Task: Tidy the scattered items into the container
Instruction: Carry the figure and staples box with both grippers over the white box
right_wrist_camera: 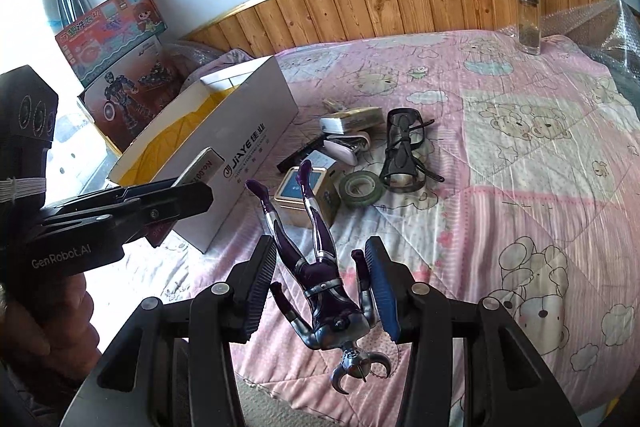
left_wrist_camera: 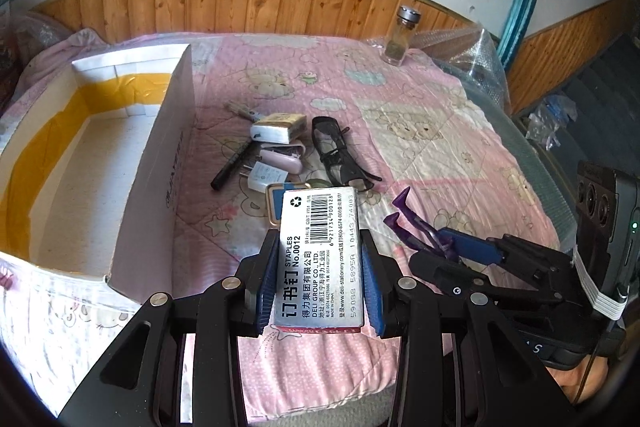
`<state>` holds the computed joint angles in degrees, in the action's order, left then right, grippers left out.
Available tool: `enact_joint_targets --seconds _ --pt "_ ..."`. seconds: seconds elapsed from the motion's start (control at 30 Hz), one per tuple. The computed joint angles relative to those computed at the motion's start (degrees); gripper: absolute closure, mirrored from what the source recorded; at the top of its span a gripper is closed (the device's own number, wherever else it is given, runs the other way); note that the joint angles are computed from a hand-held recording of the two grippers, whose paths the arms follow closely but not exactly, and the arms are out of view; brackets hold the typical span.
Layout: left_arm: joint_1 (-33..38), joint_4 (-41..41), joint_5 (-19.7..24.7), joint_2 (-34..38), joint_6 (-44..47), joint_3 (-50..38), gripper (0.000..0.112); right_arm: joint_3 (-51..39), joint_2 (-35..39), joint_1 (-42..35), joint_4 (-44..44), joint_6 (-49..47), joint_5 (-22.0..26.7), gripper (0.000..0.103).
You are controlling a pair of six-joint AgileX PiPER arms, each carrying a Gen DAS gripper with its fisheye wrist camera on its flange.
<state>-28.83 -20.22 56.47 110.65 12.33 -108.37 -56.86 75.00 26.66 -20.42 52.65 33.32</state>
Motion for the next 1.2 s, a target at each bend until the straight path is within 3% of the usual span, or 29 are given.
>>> enact_joint_targets --seconds 0.43,0.8,1.2 --pt "3.79 4.08 1.1 -1.53 -5.1 -0.64 0.074 -8.15 5.46 3.93 0.19 -2.3 2.37 0.055" --pt "8.62 0.5 2.71 -2.03 -3.79 -1.23 0.074 -15.91 10.05 5.13 1.49 -5.11 4.64 0.055" --pt "12.19 -2.42 7.29 2.13 -4.19 -9.33 0.074 -26.35 16.39 5.21 4.74 -10.51 7.32 0.055"
